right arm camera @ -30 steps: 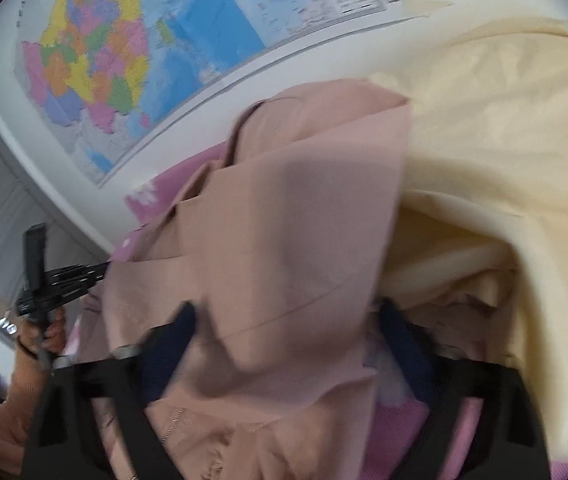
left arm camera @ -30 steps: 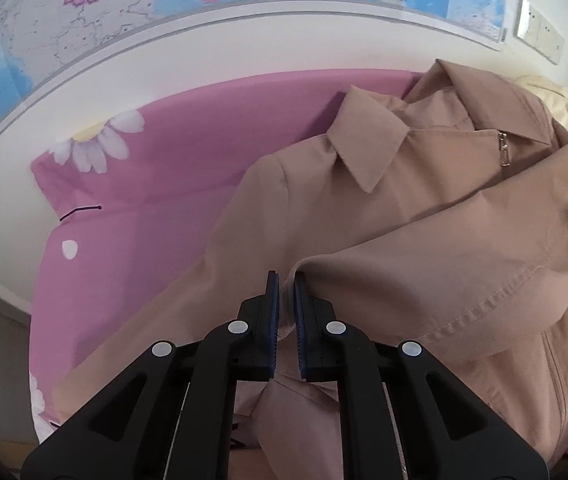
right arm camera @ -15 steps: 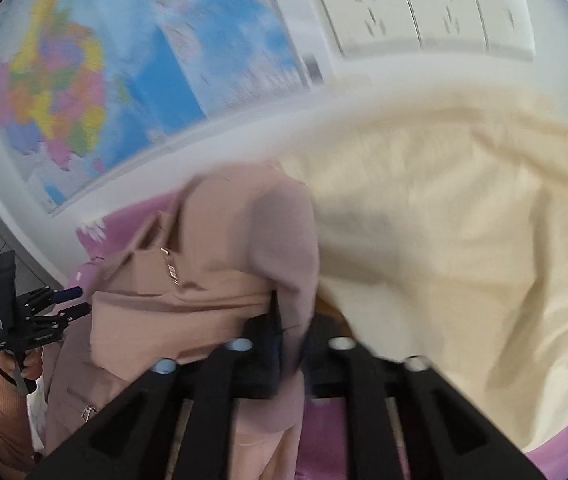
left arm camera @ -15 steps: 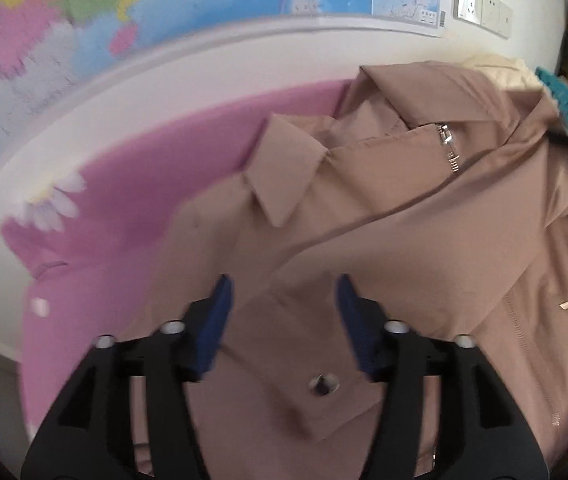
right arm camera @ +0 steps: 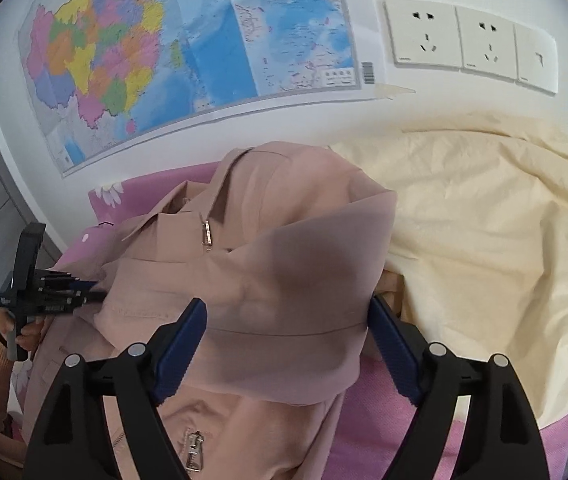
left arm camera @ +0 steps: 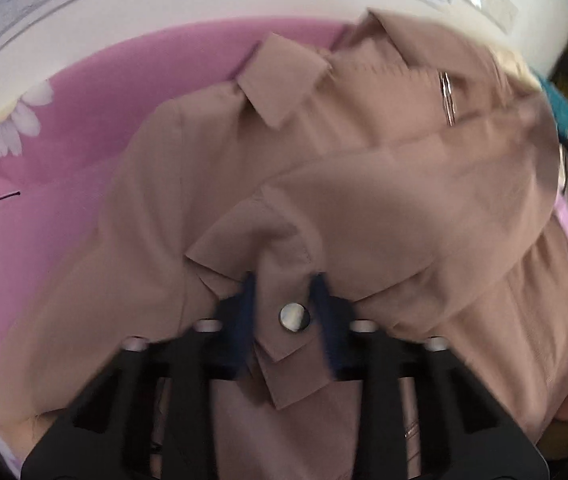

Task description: Fold large clothes

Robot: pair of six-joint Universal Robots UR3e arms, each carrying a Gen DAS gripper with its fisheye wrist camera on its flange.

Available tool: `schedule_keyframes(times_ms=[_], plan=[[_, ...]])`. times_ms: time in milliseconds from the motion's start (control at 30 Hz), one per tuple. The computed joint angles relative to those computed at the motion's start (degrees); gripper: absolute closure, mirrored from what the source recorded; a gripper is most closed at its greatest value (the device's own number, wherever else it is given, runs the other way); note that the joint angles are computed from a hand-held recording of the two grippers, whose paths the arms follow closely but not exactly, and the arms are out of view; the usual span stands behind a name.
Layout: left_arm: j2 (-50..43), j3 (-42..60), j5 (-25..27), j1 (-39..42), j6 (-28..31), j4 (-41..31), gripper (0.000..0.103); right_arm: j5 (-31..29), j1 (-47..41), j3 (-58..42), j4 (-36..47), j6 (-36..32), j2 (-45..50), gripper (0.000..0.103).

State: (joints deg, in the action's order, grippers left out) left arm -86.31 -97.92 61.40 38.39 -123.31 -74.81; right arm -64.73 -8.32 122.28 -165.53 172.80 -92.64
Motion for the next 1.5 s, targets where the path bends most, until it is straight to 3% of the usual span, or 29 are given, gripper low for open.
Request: schedule_keyframes(times_ms=[100, 167, 300, 400, 433, 533, 667, 800, 933, 1000, 1133, 1333, 1500], plan=[[2.32, -2.16, -2.12, 2.94, -5.24, 7.96, 0.083, -1.77, 1.47, -0.14, -1.59, 0.49, -1.00, 0.023], [1.46, -0.41, -2.03, 4.47, -8.42, 8.57, 0.083, -1.40, 1.83, 0.19, -3.08, 0.59, -1.88, 0.023], [3.64, -3.47, 0.23, 4.06, -7.38, 11.94, 0.081, -2.34, 5.57, -1.95, -5.01, -1.97, 0.77, 0.024], [5.00, -5.35, 0.97, 3.42, -6.27, 11.78, 0.080, -5.01, 9.84, -9.52, -0.11, -3.93, 8.32, 0.052], [4.51, -5.27, 1.66, 2.98, -6.78, 12.04, 0.080, -5.79, 10.97, -12.98, 1.89, -4.46, 11.71, 0.055], [2.71, -4.18, 2.07, 3.52, -6.71, 11.43, 0.078, -13.83, 14.42, -21.55, 3.04, -3.18, 20.62, 0.058], [3.17, -5.00, 2.31, 4.01, -5.71, 11.83, 0.064, -13.59, 13.11, -28.61, 6.86, 1.07, 27.30, 0.061], [7.43, -4.45, -4.13, 10.63, -0.76, 3.17, 0.048, -13.89, 14.02, -24.82, 5.17, 1.79, 23.79, 0.052], [14.94, -3.36, -14.86, 24.75, 12.20, -12.95, 0.036, -11.84, 17.88, -20.72, 2.87, -0.24, 18.25, 0.040], [17.22, -3.34, -17.29, 30.53, 15.96, -17.42, 0.031, -11.65, 21.39, -23.00, 3.96, -1.25, 19.16, 0.038], [17.99, -3.89, -16.22, 38.17, 19.09, -20.62, 0.031, -9.29, 27.15, -33.07, 8.85, -2.62, 27.09, 0.038], [17.55, -6.39, -10.53, 45.97, 23.96, -24.64, 0.030, -13.44, 30.69, -48.85, 18.84, 0.12, 41.19, 0.038], [16.83, -7.86, -7.16, 50.03, 27.29, -28.03, 0.025, -13.59, 30.75, -47.63, 18.44, 1.01, 40.23, 0.031]])
